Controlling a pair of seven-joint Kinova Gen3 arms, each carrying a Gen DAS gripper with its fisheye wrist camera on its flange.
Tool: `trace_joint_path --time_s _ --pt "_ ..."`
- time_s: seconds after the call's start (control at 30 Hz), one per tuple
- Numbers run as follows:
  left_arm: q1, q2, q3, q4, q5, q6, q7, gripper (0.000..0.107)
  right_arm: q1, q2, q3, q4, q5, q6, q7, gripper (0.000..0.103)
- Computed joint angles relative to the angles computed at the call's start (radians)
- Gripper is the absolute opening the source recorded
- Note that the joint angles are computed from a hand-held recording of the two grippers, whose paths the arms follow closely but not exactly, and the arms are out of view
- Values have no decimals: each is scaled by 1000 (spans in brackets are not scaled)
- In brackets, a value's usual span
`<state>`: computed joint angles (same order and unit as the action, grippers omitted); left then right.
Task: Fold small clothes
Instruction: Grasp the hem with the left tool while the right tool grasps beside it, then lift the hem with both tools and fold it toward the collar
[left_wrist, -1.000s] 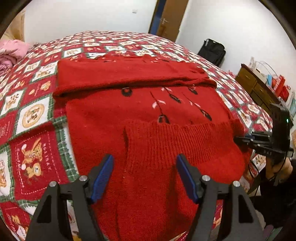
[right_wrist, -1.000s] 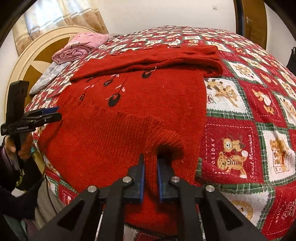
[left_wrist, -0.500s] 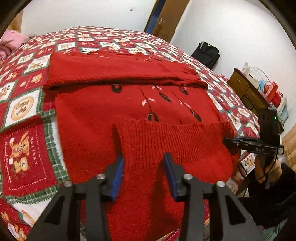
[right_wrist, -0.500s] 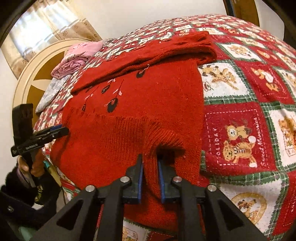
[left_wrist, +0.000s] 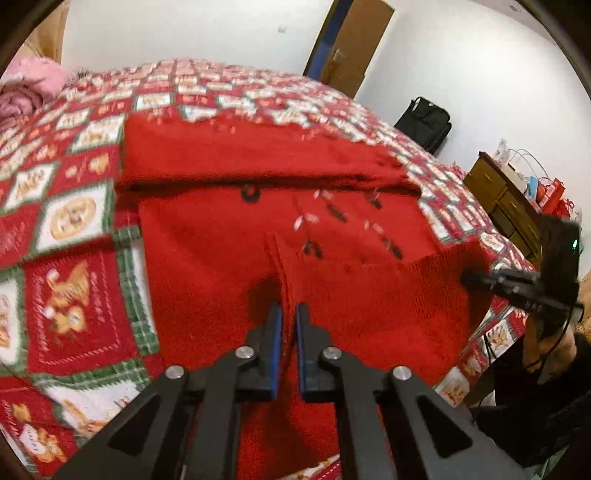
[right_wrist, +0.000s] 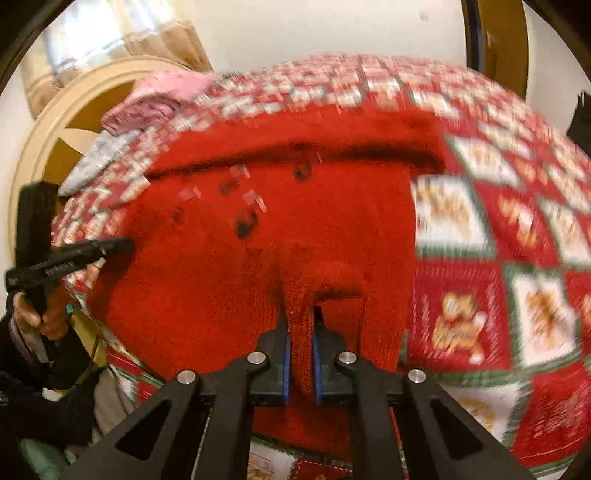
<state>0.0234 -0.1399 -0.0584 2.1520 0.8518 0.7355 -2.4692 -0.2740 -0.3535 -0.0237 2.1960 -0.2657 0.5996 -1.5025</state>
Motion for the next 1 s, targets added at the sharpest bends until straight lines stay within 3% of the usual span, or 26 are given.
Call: trace_joint_path --time_s 0.1,0.27,0.43,0.63,0.77,0.83,0.93,1.0 --pt "-4 -32 -18 -27 18 17 -5 7 -18 -22 24 -62 -9 20 33 8" --pt "-10 -30 -41 -108 59 20 2 7 -5 19 -4 -172 43 26 59 8" --pt "-15 14 -5 -195 -22 -25 90 7 7 110 23 -279 50 31 110 8" --pt "-31 99 3 -222 -66 104 68 10 36 122 24 -245 20 57 145 8" --pt "-51 179 43 -248 -107 216 116 20 51 86 26 -169 9 44 132 8" --pt "-65 182 68 -233 -101 221 117 22 46 70 51 -135 -26 43 146 8" --pt "-50 171 79 -202 -110 168 131 48 45 70 71 -111 -56 39 158 8" --pt "-48 176 85 -202 -110 167 138 54 45 77 76 -104 -74 37 164 8"
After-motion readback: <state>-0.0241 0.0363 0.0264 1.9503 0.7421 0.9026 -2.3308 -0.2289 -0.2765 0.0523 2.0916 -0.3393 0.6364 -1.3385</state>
